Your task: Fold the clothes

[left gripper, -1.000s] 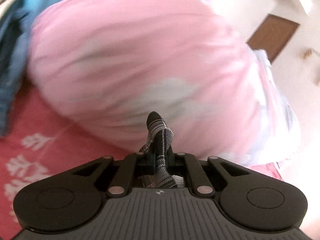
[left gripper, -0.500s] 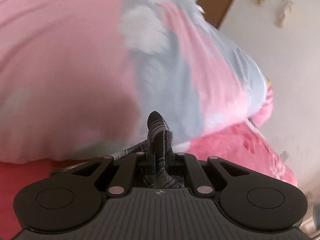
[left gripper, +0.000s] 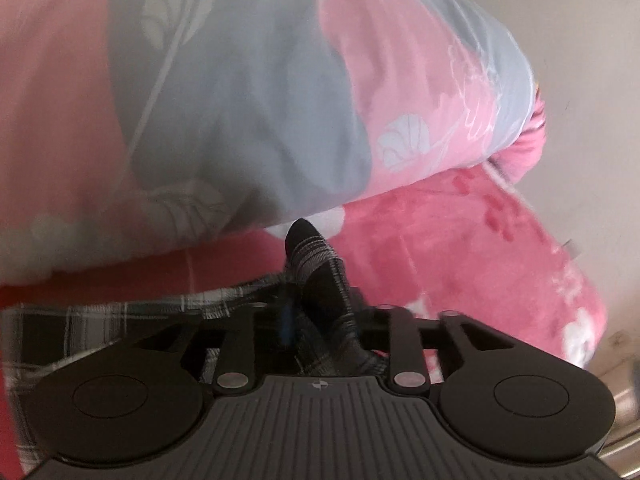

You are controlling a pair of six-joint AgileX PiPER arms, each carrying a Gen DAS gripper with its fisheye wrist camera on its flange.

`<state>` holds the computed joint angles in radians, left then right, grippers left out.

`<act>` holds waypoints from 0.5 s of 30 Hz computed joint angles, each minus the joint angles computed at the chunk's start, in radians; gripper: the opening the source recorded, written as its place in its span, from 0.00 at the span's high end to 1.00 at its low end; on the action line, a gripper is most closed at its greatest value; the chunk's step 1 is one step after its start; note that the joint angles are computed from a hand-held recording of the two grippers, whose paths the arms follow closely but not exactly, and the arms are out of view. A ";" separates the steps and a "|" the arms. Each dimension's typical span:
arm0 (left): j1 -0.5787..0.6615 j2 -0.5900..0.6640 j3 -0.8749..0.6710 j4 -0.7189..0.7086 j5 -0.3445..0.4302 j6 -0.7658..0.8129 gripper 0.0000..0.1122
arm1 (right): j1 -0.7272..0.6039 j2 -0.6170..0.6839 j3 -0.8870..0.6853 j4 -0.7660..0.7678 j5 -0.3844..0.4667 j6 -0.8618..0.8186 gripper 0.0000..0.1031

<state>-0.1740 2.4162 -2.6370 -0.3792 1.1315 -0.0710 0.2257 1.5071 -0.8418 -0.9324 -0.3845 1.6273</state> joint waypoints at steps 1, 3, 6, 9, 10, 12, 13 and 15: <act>0.013 -0.054 0.100 -0.030 -0.042 0.026 0.59 | -0.008 0.002 0.005 -0.012 -0.013 0.023 0.88; 0.036 -0.156 0.274 -0.080 -0.118 0.082 0.50 | -0.021 0.011 0.009 -0.024 -0.035 0.053 0.88; 0.078 -0.299 0.482 -0.154 -0.190 0.172 0.45 | -0.045 0.031 0.011 -0.045 -0.079 0.110 0.88; 0.144 -0.459 0.699 -0.239 -0.239 0.270 0.43 | -0.071 0.046 0.014 -0.070 -0.123 0.181 0.87; 0.168 -0.511 0.768 -0.261 -0.256 0.300 0.42 | -0.082 0.049 0.016 -0.083 -0.141 0.210 0.86; 0.222 -0.621 0.907 -0.271 -0.289 0.336 0.40 | -0.107 0.053 0.019 -0.114 -0.169 0.270 0.82; 0.255 -0.673 0.975 -0.280 -0.300 0.358 0.40 | -0.119 0.052 0.024 -0.120 -0.180 0.286 0.79; 0.337 -0.765 1.105 -0.327 -0.302 0.408 0.39 | -0.146 0.036 0.031 -0.144 -0.181 0.313 0.72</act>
